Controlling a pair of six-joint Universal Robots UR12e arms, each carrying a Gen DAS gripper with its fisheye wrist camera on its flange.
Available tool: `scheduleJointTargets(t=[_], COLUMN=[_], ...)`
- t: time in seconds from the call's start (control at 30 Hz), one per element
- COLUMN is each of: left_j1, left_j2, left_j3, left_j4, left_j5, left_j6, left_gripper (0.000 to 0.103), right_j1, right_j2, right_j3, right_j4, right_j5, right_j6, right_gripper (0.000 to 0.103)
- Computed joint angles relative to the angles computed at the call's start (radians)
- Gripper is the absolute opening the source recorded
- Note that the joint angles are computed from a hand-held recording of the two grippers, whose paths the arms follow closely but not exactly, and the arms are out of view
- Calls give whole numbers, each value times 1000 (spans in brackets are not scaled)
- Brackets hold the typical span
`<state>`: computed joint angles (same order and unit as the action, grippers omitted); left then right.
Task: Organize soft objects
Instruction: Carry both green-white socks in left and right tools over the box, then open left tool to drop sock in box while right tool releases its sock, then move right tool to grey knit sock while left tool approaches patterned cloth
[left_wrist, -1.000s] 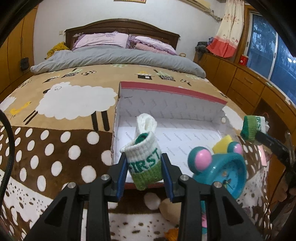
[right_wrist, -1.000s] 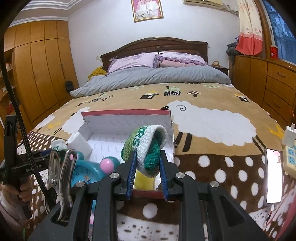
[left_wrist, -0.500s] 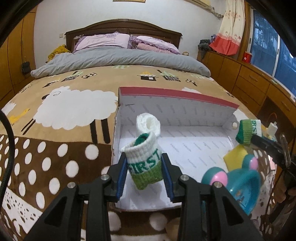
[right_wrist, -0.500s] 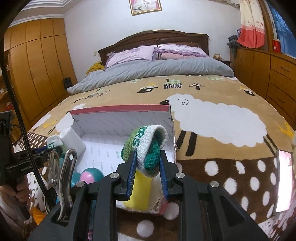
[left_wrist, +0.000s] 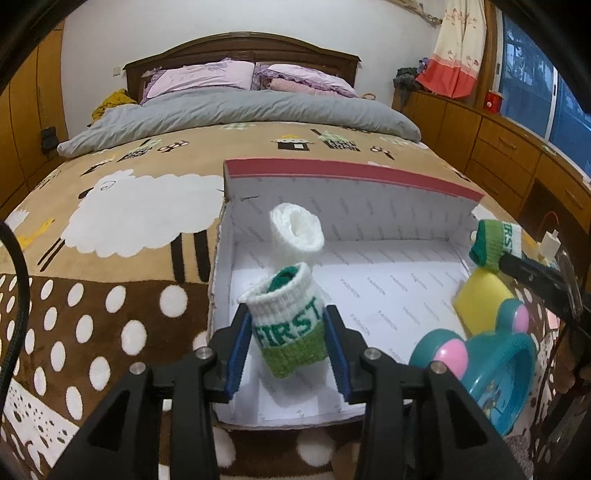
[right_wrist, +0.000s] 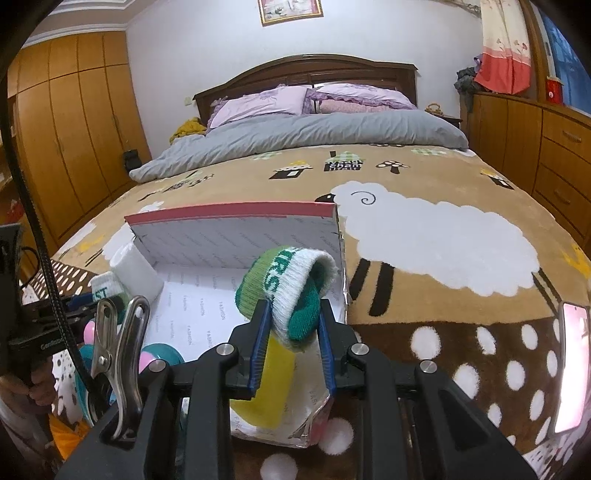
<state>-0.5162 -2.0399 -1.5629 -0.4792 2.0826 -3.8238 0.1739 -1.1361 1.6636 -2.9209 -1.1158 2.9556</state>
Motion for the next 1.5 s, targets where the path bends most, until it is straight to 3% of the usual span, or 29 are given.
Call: scheduleJointTargets(t=[0.3,0.47,1.17,1.5], left_j1=[-6,-9,-54,-89], left_j2=[2,14,64,82], left_j3=[9,0,-37,-58], left_j4=[-33,-37,-68,-67], left_j5=[-8,0,37,27], left_j6=[-1,1,-45,-66], left_gripper=[49,49,49,49], right_j1=[8,5,-15,-27], right_j2=[1,-1,-86,-144], right_j3=[-9,-8,88,150], right_j4=[23,-2,-46,4], right_j5=[-33,-4,31,43], right_j6=[-20,-15,-44,-72], right_gripper=[39,48,48,48])
